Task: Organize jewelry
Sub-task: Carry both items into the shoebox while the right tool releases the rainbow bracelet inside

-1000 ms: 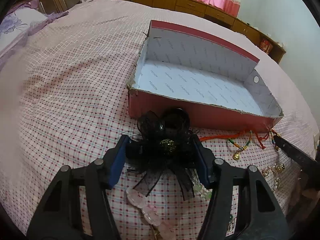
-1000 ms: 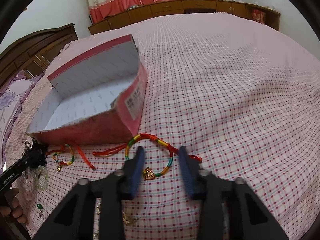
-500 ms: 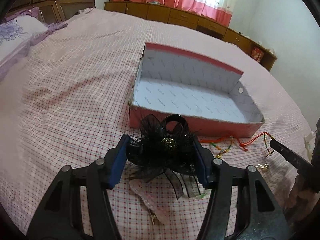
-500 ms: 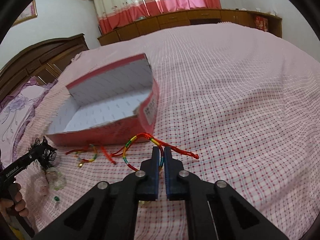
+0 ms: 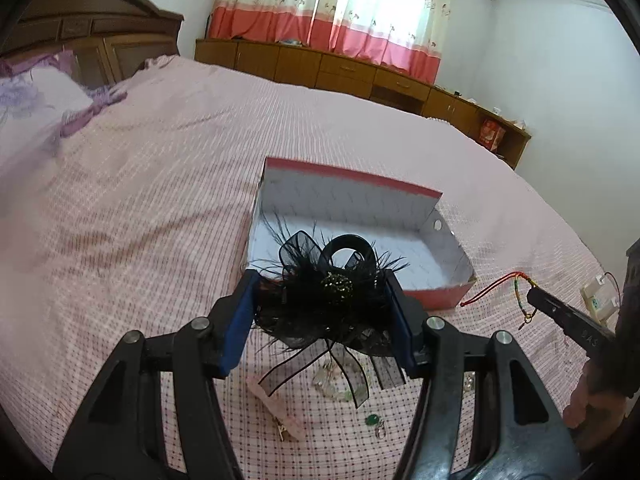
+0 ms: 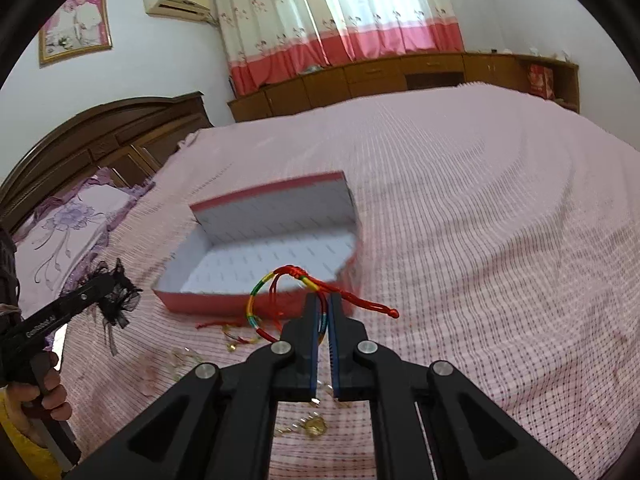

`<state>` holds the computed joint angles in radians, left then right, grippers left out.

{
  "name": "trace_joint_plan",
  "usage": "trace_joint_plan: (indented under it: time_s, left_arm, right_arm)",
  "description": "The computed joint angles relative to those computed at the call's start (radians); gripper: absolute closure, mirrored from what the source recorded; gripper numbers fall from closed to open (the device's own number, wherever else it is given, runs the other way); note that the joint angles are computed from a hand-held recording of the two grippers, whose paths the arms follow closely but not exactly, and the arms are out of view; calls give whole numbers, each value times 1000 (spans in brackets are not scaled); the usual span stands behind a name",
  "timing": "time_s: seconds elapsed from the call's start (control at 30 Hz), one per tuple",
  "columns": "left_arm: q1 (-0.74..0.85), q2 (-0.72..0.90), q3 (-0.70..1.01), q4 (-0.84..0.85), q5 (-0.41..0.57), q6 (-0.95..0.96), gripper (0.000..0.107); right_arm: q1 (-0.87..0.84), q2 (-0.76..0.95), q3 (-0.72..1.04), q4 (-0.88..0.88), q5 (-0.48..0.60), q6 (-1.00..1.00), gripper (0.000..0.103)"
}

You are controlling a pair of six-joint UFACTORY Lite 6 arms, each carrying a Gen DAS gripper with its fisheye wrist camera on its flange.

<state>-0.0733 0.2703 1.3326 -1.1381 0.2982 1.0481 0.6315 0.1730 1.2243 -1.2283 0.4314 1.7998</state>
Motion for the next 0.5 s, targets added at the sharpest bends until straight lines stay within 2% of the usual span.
trace_joint_plan:
  time_s: [0.2,0.5]
  left_arm:
    - [-12,55,88,54,-7,-42,55]
    - [-52,252,335,266,-15,-260,55]
  right_arm:
    - [7,90,171,90,24,-141,97]
    - [-54,315,463,276,-5,-376,97]
